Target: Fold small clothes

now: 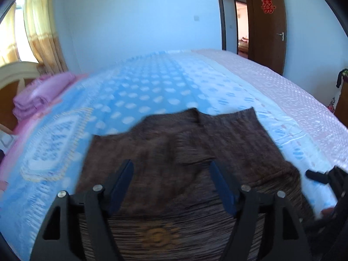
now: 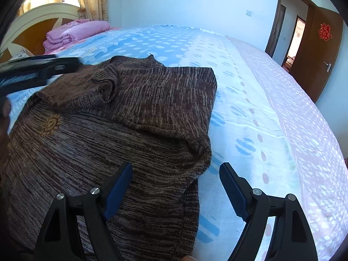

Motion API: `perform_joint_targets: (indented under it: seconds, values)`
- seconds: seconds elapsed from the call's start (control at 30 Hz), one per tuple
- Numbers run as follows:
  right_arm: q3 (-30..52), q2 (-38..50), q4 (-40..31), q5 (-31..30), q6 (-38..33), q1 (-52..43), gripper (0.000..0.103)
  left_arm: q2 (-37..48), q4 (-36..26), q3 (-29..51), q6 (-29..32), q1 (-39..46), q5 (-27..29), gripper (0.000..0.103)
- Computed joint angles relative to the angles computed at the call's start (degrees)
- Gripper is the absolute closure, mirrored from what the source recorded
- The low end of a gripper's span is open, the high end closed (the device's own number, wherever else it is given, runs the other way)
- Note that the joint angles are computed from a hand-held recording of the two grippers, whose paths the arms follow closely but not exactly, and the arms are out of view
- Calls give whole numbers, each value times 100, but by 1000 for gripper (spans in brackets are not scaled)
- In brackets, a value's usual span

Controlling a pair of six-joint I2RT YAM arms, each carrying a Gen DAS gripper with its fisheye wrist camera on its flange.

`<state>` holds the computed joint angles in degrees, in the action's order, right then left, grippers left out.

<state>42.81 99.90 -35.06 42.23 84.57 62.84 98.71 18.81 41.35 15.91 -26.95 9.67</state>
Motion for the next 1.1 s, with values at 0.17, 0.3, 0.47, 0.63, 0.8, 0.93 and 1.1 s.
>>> perform_joint_targets:
  seconds: [0.17,0.3,0.47,0.63,0.8,0.93,1.1]
  values:
    - [46,-379,312,257,-411,-69,21,1089,339,846,725,1161,-331,27]
    - [452,-232,840,85,-1430,-611,21,1976,-695,2319,549,1588,-154,29]
    - [1521,574,1427,-435,-2929,-1417,21,2596,-993,3035,430,1362,-486,29]
    - [2757,1877,1297,-1222,-3780,-2437,21,3307,-1273,3631,478,1216,-1248,27]
    - [2509,1638,115,20,-2353,-3060,21,3376,-1363,3747,327,1438,-1231,14]
    - [1488,762,937,-259,-2540,-2618,21,3346,-1166,3602,285,1528,-1184,13]
    - [966,422,2412,-503,-3222,-1598,26,3157,-1027,3481,119,1671,-746,22]
